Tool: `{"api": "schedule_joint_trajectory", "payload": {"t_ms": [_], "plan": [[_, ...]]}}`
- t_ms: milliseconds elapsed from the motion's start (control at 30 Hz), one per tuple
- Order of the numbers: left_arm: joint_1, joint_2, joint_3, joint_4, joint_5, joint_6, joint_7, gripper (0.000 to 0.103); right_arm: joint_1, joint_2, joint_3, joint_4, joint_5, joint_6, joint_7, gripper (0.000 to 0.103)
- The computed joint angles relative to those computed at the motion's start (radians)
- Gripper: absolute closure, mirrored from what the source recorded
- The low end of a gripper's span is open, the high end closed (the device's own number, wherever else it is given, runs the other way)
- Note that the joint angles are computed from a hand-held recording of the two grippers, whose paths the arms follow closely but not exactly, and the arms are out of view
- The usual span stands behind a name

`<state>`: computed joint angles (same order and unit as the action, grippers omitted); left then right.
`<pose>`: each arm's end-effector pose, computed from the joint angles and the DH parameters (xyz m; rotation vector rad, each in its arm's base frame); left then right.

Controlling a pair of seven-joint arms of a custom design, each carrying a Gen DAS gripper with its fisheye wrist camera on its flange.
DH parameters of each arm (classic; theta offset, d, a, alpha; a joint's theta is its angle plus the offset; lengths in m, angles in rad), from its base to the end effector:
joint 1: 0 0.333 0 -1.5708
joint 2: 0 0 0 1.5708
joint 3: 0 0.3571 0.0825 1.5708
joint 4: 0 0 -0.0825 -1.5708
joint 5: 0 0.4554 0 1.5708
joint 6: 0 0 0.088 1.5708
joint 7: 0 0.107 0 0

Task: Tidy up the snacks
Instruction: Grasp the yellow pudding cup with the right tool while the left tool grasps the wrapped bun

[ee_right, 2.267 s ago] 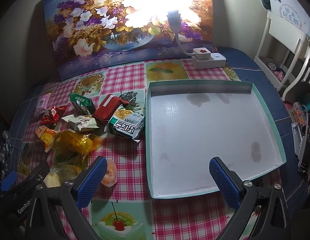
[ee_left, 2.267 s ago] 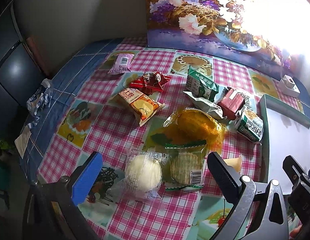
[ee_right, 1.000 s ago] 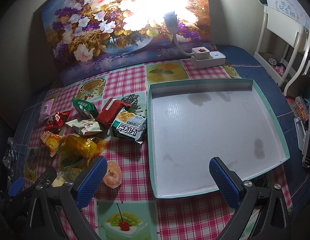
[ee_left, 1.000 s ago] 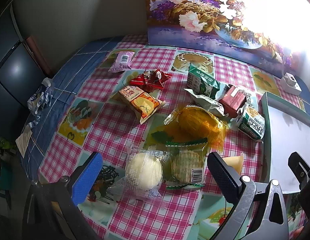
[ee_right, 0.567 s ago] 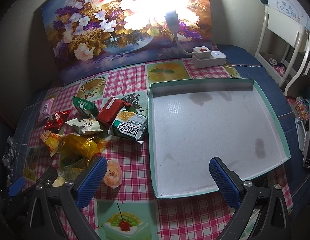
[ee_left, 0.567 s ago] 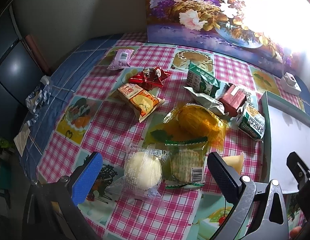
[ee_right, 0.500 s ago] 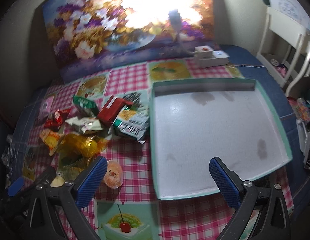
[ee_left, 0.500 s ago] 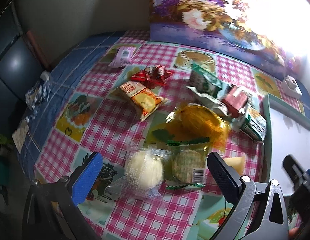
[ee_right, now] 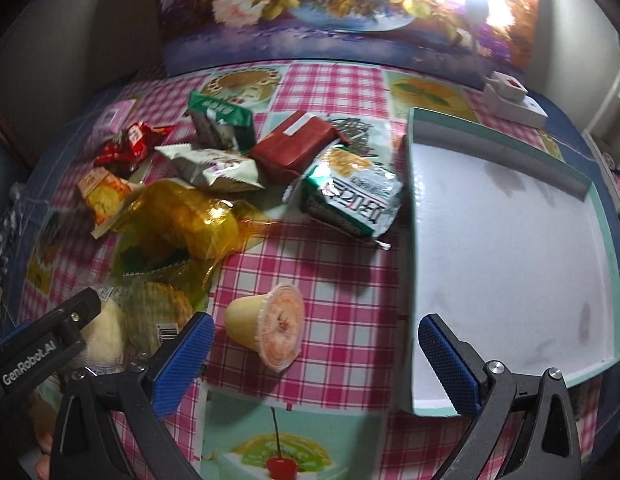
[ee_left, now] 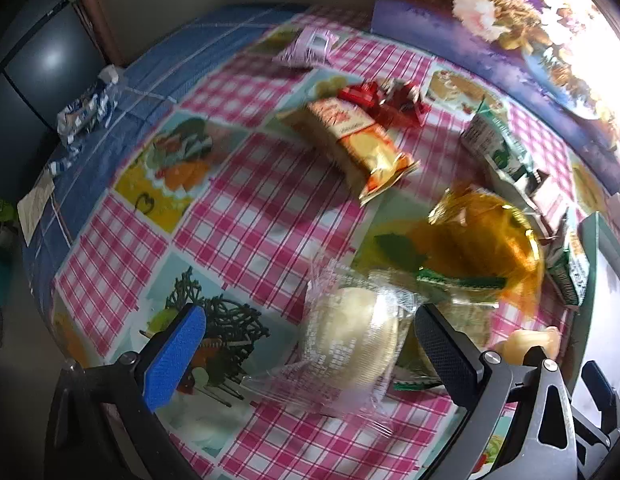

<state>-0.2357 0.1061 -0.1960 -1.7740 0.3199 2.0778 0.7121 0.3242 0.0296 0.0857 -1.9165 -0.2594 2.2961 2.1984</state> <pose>0.6322 -0.2682 0.5352 -2.2827 1.6796 -0.2271 0.6138 0.2601 0.5277 -1.9206 2.0805 -0.4358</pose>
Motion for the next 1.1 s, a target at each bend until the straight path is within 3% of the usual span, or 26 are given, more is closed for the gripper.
{"api": "schedule_joint_trajectory", "payload": {"t_ms": [300, 467, 567, 633, 733, 1000, 1100], "plan": [[0.015, 0.009, 0.003, -0.015, -0.076, 0.036, 0.037, 0.000, 0.021, 0.051, 0.003, 0.042, -0.045, 0.002, -0.035, 0.005], [0.011, 0.014, -0.001, -0.012, -0.096, 0.044, 0.064, 0.002, 0.016, 0.064, 0.000, 0.047, 0.047, 0.023, -0.098, 0.031], [0.009, 0.014, -0.002, -0.013, -0.103, 0.052, 0.067, 0.015, 0.014, 0.066, -0.002, 0.046, 0.081, 0.030, -0.109, 0.052], [0.009, 0.013, -0.002, -0.014, -0.117, 0.057, 0.073, 0.032, 0.012, 0.066, -0.004, 0.045, 0.099, 0.036, -0.117, 0.053], [0.015, 0.002, -0.003, -0.030, -0.154, 0.096, 0.093, 0.046, 0.011, 0.062, -0.005, 0.040, 0.111, 0.049, -0.115, 0.053], [0.020, -0.027, 0.000, -0.055, -0.147, 0.126, 0.071, 0.053, 0.005, 0.038, -0.008, 0.027, 0.122, 0.082, -0.097, 0.056], [0.019, -0.046, -0.002, -0.065, -0.120, 0.136, 0.051, 0.053, 0.001, 0.023, -0.008, 0.021, 0.123, 0.105, -0.090, 0.068]]}}
